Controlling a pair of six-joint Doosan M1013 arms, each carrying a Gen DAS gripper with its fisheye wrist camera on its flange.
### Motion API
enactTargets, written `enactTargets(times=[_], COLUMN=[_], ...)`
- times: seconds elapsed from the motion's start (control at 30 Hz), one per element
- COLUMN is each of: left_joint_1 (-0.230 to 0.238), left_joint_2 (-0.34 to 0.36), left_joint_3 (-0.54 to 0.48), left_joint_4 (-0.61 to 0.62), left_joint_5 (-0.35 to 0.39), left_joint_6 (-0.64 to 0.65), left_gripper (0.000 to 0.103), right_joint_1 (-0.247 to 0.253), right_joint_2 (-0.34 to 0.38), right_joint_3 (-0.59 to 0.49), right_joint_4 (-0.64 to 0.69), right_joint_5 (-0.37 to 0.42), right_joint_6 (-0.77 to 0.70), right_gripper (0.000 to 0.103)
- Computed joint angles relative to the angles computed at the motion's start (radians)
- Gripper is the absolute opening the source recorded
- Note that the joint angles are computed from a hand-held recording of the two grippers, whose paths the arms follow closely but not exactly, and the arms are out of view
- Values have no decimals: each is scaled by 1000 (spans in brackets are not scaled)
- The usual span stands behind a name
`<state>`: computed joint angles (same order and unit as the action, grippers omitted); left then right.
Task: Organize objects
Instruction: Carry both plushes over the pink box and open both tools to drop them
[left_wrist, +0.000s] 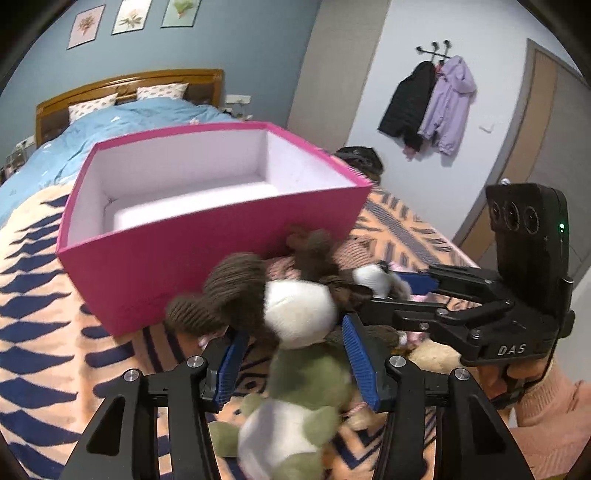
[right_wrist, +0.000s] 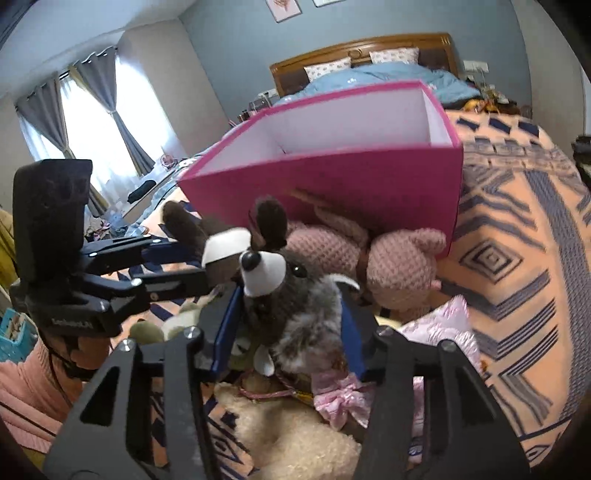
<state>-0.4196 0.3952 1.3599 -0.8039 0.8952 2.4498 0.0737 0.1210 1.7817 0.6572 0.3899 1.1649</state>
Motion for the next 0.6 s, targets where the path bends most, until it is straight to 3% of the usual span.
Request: enactTargets(times=[0.13,0.4,0.6], left_joint_1=[4,12,16], left_joint_2=[-3,4,-15], left_joint_3=[-3,-13,-19], left_joint_4=[-28,-57,-97], left_joint_5=[-5,10,-32], left_joint_6=[9,-11,16], left_gripper=[53,53,53], right_joint_1=[15,3,0], right_joint_2=[-4,5,-1], right_joint_3=[-17,-33,-60], right_joint_4=[-92,-29,14], right_joint_5=[-14,2,-8], right_joint_6=[42,-27,-105], right_gripper=[51,50,50])
